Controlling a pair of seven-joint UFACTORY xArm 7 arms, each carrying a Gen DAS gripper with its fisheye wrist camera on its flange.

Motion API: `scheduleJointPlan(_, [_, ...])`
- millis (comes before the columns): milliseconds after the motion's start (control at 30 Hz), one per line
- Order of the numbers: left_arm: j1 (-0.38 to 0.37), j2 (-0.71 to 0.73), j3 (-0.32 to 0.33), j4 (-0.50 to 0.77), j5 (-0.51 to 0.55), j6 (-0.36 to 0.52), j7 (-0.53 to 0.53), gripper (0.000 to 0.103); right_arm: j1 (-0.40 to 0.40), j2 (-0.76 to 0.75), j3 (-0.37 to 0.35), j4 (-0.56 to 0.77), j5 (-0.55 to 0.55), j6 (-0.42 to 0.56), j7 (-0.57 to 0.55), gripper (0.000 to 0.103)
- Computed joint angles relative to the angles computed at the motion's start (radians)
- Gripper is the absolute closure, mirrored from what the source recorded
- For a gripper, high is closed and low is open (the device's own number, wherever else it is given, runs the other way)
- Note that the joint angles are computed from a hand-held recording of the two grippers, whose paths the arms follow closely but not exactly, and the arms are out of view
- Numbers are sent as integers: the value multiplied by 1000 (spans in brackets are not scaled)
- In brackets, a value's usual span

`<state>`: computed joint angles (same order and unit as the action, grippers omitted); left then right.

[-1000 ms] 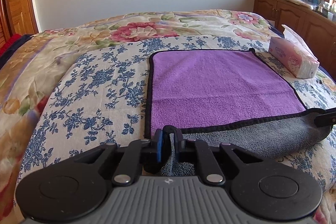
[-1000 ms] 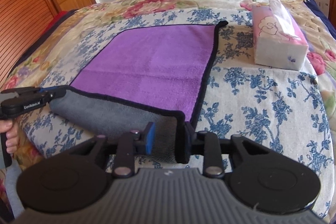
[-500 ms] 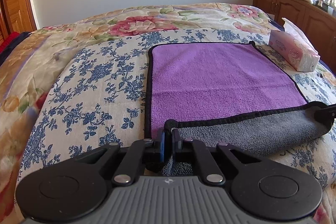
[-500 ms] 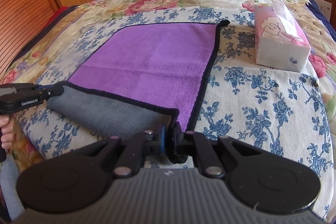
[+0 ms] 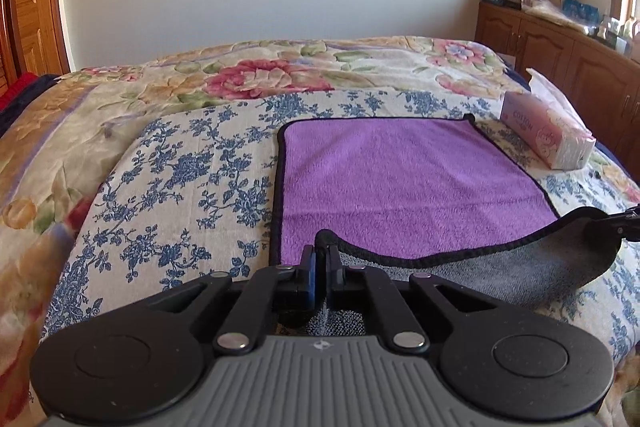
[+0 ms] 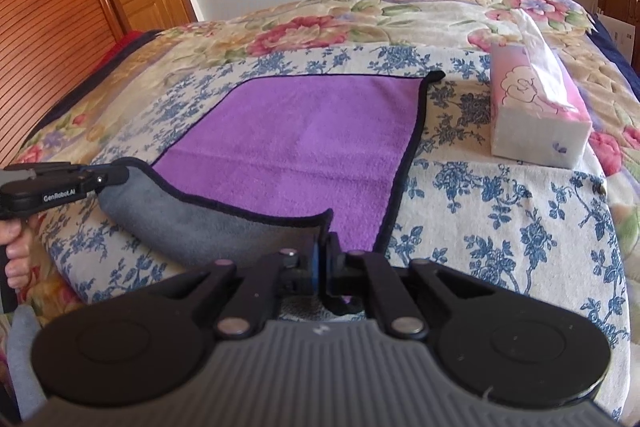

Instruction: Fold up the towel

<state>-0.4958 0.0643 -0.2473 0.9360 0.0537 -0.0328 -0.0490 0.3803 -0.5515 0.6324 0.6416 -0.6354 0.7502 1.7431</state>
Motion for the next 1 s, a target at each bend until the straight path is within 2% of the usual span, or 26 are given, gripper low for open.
scheduleJointPlan(100, [-16, -3, 20, 1, 38, -6, -34, 98, -7, -1, 11, 9, -15, 9, 7, 99])
scheduleJointPlan(267, [-6, -8, 6, 0, 23, -16, -21, 98, -17, 2, 25, 27, -51, 24, 13, 99])
scheduleJointPlan(467, [-48, -5, 64, 10, 128, -38, -129, 98, -31, -2, 39, 32, -93, 34, 30, 99])
scheduleJointPlan(700, [-60, 23, 85, 48, 152, -63, -166, 98, -47, -22, 38, 24, -140, 33, 51, 99])
scheduleJointPlan(833, [-156, 43, 189, 76, 212, -77, -214, 98, -61, -32, 32, 20, -162, 22, 45, 99])
scheduleJointPlan(1000, [-213, 61, 251, 101, 224, -91, -225, 98, -79, -35, 25, 19, -182, 13, 25, 99])
